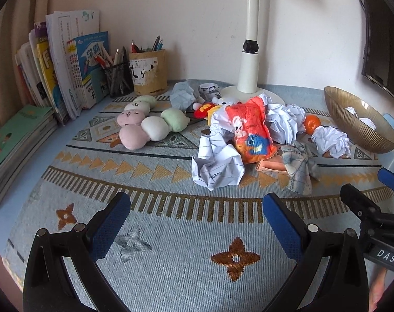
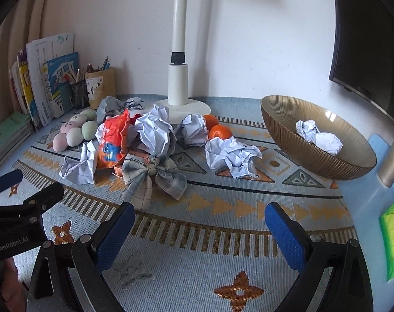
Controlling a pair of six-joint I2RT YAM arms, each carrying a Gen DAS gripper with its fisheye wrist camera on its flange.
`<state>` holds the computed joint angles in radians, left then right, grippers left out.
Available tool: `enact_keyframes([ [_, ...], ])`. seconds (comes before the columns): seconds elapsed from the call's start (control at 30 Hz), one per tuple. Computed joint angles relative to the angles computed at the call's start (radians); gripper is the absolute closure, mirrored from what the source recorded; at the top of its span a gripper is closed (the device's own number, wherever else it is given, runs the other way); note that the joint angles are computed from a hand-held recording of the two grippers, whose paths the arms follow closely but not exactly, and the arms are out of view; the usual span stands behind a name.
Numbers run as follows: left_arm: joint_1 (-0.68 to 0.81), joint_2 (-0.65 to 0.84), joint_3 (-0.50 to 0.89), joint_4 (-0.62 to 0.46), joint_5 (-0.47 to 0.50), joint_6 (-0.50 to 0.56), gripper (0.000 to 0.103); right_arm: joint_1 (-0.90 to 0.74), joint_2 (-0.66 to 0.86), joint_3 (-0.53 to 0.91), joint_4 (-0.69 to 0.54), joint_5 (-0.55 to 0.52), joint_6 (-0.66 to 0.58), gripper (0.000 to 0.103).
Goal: Organize objects
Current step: 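Move both grippers back toward the cluttered rug, then grasp the pastel plush stick with the left gripper while the right grasps a paper ball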
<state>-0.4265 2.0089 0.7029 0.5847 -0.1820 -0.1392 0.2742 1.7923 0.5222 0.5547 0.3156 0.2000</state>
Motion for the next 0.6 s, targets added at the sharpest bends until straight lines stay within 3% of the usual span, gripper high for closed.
enact_keyframes([
  [0.13, 0.037, -0.015, -0.015, 0.008, 0.063, -0.012, 0.001, -0.009, 0.001, 0.004, -0.008, -0.016, 0.002, 0.003],
  [0.23, 0.122, -0.041, -0.027, -0.01, 0.168, -0.019, 0.001, -0.014, 0.001, 0.011, -0.021, -0.035, -0.002, 0.003],
  [0.4, 0.245, -0.065, 0.01, -0.059, 0.176, 0.082, 0.001, 0.025, -0.016, 0.099, -0.177, -0.073, -0.024, 0.003],
  [0.5, 0.328, -0.029, 0.13, -0.143, 0.244, 0.115, 0.001, 0.094, -0.03, 0.194, -0.282, -0.062, -0.034, 0.003],
  [0.6, 0.384, 0.092, 0.374, -0.352, 0.401, 0.214, 0.001, 0.124, 0.03, 0.336, -0.394, -0.18, -0.029, 0.003],
])
